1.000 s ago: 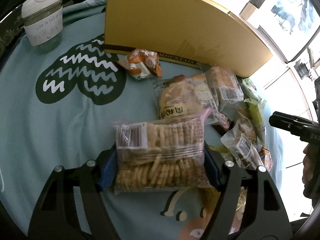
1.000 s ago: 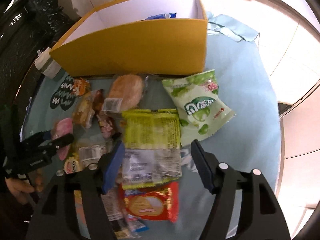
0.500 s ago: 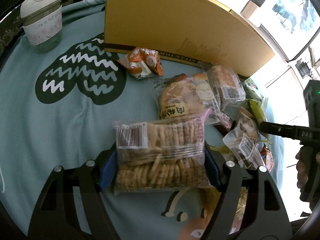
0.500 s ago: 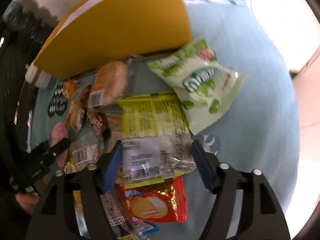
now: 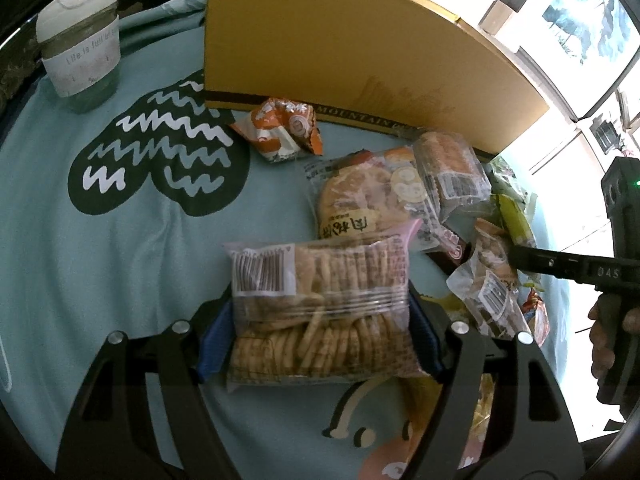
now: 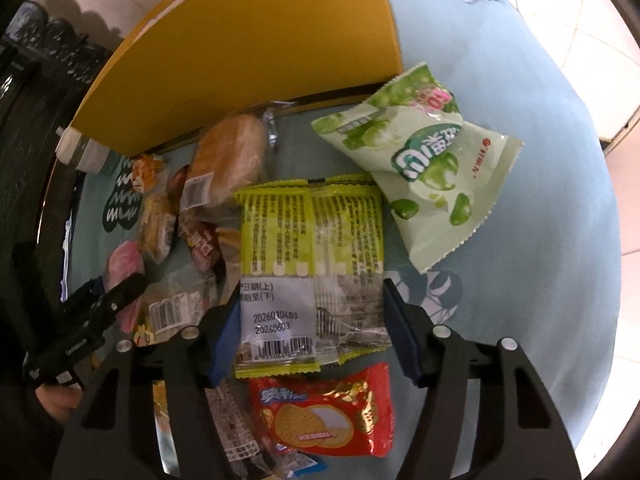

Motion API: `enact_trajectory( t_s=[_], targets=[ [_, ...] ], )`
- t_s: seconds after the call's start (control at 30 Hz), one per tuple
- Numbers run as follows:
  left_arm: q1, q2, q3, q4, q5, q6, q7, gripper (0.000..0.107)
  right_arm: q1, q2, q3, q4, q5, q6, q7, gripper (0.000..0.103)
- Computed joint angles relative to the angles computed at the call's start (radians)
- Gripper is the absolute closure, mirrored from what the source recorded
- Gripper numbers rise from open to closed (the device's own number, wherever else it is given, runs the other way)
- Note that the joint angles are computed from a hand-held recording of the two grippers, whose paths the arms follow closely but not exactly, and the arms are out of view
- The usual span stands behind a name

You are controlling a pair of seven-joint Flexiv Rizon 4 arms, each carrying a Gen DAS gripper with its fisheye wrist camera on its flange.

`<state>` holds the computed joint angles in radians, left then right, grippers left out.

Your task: Organize snacks

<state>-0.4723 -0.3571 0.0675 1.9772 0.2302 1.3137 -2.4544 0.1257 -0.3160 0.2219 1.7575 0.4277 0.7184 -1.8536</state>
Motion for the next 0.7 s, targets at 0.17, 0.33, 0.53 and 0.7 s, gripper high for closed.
enact_trajectory(
  t_s=[0.17, 0.33, 0.53, 0.7],
  targets=[
    [-0.028, 0.009, 0.034, -0.002, 0.051, 0.011, -0.046, 0.032, -0.004, 0.036, 0.010, 0.017, 0.027, 0.031, -0.046, 0.038],
    [-0.055, 0.037, 0.065, -0.016, 0.132, 0.005, -0.115, 0.032, -0.017, 0.080, 0.008, 0.012, 0.078, 0.026, -0.102, 0.038],
    [-0.054, 0.092, 0.055, -0.047, 0.234, -0.035, -0.193, 0.032, -0.024, 0.147, -0.009, 0.002, 0.134, 0.014, -0.173, 0.038],
    [-0.032, 0.154, 0.021, -0.107, 0.325, -0.092, -0.242, 0.032, -0.012, 0.204, -0.029, -0.039, 0.190, 0.024, -0.220, 0.038]
  ],
)
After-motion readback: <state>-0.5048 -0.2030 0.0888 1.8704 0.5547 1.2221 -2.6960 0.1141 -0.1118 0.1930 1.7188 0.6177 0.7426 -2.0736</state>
